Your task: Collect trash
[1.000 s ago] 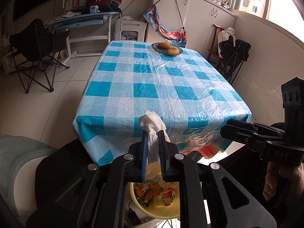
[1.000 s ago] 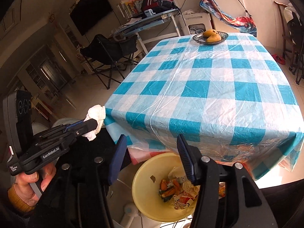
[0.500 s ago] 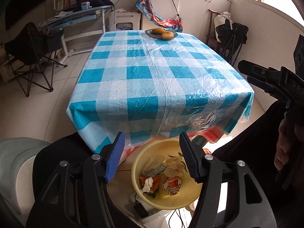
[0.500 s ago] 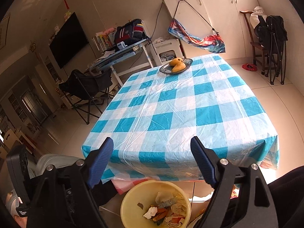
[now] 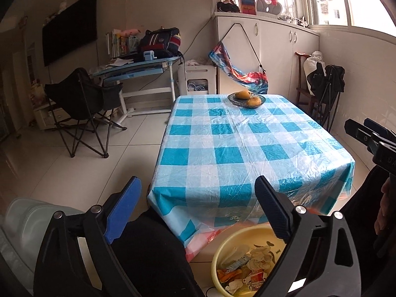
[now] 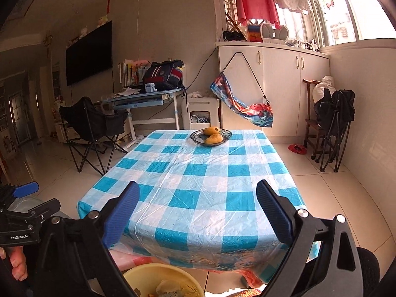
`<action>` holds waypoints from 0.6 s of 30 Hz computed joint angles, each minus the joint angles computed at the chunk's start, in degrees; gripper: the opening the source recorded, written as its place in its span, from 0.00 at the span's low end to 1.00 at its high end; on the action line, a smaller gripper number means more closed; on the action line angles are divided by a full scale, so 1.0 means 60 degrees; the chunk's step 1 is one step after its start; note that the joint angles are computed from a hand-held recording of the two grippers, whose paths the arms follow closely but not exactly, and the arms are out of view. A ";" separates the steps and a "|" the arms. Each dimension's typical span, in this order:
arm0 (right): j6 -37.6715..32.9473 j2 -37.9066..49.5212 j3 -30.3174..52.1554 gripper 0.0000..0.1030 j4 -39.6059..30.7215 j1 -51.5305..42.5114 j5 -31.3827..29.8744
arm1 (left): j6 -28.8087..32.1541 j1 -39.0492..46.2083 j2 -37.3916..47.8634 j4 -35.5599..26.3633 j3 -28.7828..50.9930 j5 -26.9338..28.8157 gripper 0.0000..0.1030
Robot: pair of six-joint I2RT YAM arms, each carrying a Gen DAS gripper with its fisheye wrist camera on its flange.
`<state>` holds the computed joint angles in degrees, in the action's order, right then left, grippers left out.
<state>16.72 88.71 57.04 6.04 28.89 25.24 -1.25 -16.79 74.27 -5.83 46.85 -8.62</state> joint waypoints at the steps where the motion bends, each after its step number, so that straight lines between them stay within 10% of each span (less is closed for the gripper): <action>1: -0.0010 -0.0113 -0.0069 0.89 0.0095 0.0014 0.0168 | 0.0070 0.0073 -0.0064 0.0008 0.0009 -0.0002 0.89; 11: -0.0444 -0.1009 -0.0539 0.93 0.0037 0.0986 0.2750 | 0.0317 0.0627 -0.0168 0.0576 -0.0364 0.0283 0.93; 18: -0.0765 -0.0370 -0.0187 0.93 -0.0180 0.1086 0.2760 | 0.0029 0.0851 -0.0280 0.0863 -0.0550 0.0622 0.93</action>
